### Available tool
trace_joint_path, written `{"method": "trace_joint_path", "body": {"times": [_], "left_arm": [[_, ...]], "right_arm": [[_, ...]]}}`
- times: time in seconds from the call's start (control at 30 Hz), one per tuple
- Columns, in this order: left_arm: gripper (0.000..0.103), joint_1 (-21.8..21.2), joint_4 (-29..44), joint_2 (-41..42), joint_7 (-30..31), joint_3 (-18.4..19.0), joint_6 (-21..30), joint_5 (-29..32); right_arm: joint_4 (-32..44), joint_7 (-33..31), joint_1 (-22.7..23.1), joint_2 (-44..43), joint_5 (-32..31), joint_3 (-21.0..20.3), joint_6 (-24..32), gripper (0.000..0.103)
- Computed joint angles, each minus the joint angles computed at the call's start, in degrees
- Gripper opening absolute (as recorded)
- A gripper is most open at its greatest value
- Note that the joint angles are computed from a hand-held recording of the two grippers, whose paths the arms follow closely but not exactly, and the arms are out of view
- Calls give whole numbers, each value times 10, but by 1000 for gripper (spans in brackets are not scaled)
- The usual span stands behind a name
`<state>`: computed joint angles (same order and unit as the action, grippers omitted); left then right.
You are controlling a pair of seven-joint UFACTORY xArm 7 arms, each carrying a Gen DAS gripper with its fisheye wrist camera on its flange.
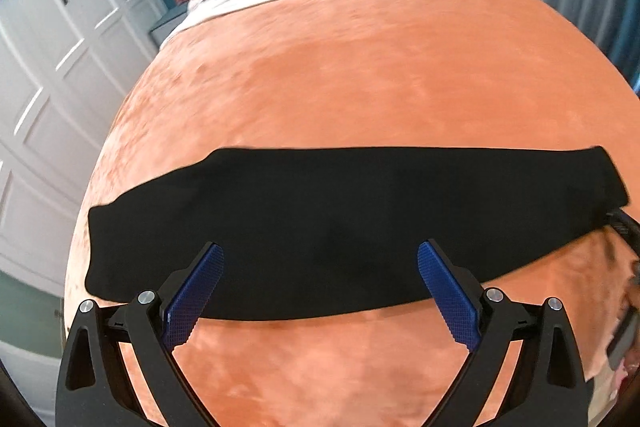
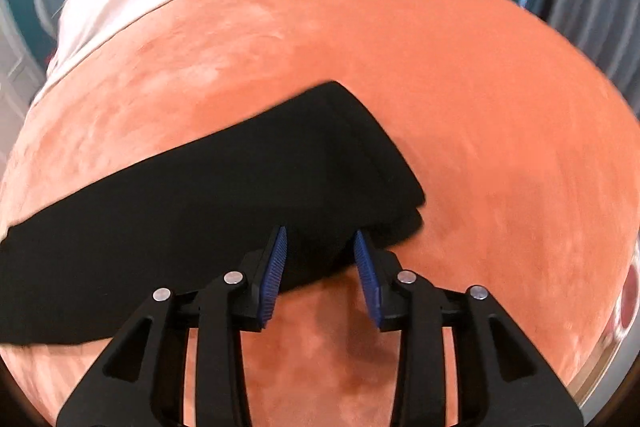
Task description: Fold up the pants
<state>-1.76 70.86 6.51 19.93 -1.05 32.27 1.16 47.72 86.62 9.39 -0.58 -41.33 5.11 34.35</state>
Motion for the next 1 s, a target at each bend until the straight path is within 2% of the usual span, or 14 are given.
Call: {"method": "trace_joint_path", "body": {"times": [0.07,0.1,0.13,0.2,0.27,0.37,0.47,0.57,0.73,0.8,0.87,1.0], "left_arm": [[96,-8,-10,-15,-11,-4,5,11],[96,-7,-19,-26,-2,-4,9,2],[96,-8,-25,-36,-1,-6,13,-2],[96,-6,-26,-42,7,-3,14,-12],[96,-5,-36,-53,2,-2,12,-8],[96,-6,-50,-68,-5,-2,13,-7],[96,-3,-53,-63,-8,1,-1,1],[96,-2,-39,-38,-25,2,-12,25],[96,-1,40,55,-47,11,13,40],[96,-3,65,93,-63,17,7,58],[96,-17,84,126,-99,34,11,101],[96,-26,111,180,-117,37,27,126]], "right_arm": [[16,-57,-11,31,30,8,14,43],[7,-59,-2,28,33,-9,-2,44],[-9,-45,-4,17,27,-14,-21,44],[-16,-42,-3,-3,44,-11,-2,44],[-16,-25,-1,-20,37,-1,25,44],[-34,-6,-2,-53,26,13,15,44],[-21,1,0,-54,9,31,22,44],[15,-7,12,-31,0,42,33,45],[48,-24,38,-3,-12,39,52,45],[54,-32,42,5,3,32,44,45],[71,-40,46,25,5,27,27,45],[163,-78,75,118,6,17,-9,45]]}}
